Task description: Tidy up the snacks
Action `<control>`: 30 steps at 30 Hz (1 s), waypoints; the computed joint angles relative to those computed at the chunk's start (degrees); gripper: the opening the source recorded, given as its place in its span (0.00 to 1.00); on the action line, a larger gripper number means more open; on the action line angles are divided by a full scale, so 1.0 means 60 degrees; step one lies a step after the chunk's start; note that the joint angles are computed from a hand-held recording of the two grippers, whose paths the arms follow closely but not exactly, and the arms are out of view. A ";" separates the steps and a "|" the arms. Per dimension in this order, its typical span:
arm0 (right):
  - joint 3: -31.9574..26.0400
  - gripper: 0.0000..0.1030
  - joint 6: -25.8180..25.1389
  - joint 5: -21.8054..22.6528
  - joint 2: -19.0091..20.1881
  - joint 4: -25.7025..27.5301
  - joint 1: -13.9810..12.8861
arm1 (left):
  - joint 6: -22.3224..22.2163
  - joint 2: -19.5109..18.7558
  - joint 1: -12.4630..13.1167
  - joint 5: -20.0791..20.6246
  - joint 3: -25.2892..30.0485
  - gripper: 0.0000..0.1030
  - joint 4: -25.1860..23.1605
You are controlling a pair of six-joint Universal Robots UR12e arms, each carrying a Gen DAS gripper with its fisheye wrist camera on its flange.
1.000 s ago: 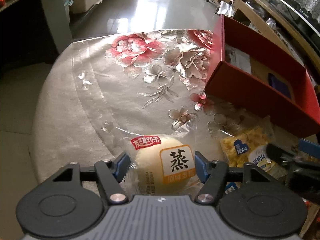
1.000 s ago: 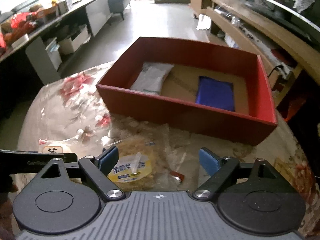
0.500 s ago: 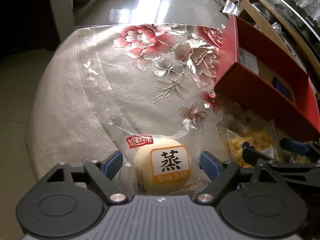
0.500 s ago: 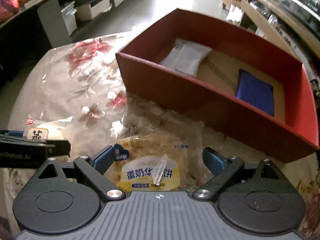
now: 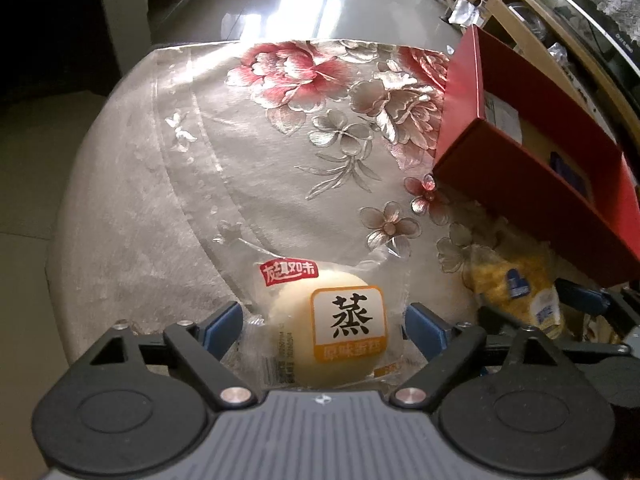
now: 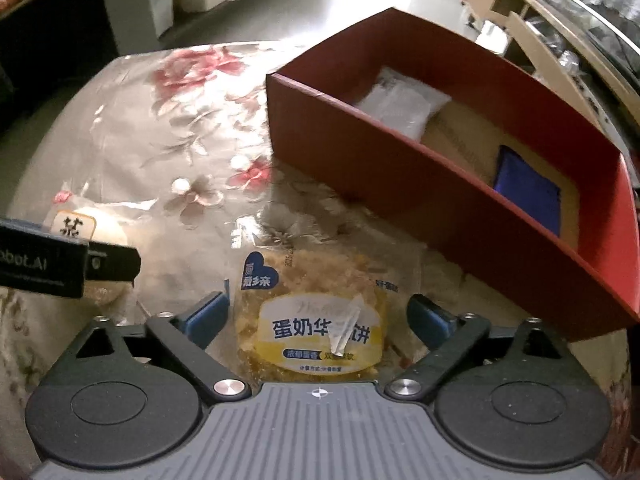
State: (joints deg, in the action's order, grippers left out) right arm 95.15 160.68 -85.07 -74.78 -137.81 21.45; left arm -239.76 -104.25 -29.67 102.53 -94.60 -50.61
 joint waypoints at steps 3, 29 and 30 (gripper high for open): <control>0.0089 0.78 0.0202 0.0126 -0.0115 -0.0121 -0.0105 | 0.0176 -0.0102 -0.0109 0.0258 0.0122 0.82 -0.0018; -0.0003 0.80 0.0222 0.0121 0.0059 -0.0285 -0.0222 | 0.1106 -0.0565 -0.0372 0.1268 0.0826 0.75 -0.1238; 0.0016 0.76 0.0175 0.0127 0.0015 -0.0292 -0.0221 | 0.1152 -0.0557 -0.0382 0.1301 0.0831 0.73 -0.1251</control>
State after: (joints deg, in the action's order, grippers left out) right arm 95.25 161.73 -84.31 -74.69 -139.57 20.12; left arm -232.85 -107.59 -31.96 110.33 -89.61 -58.11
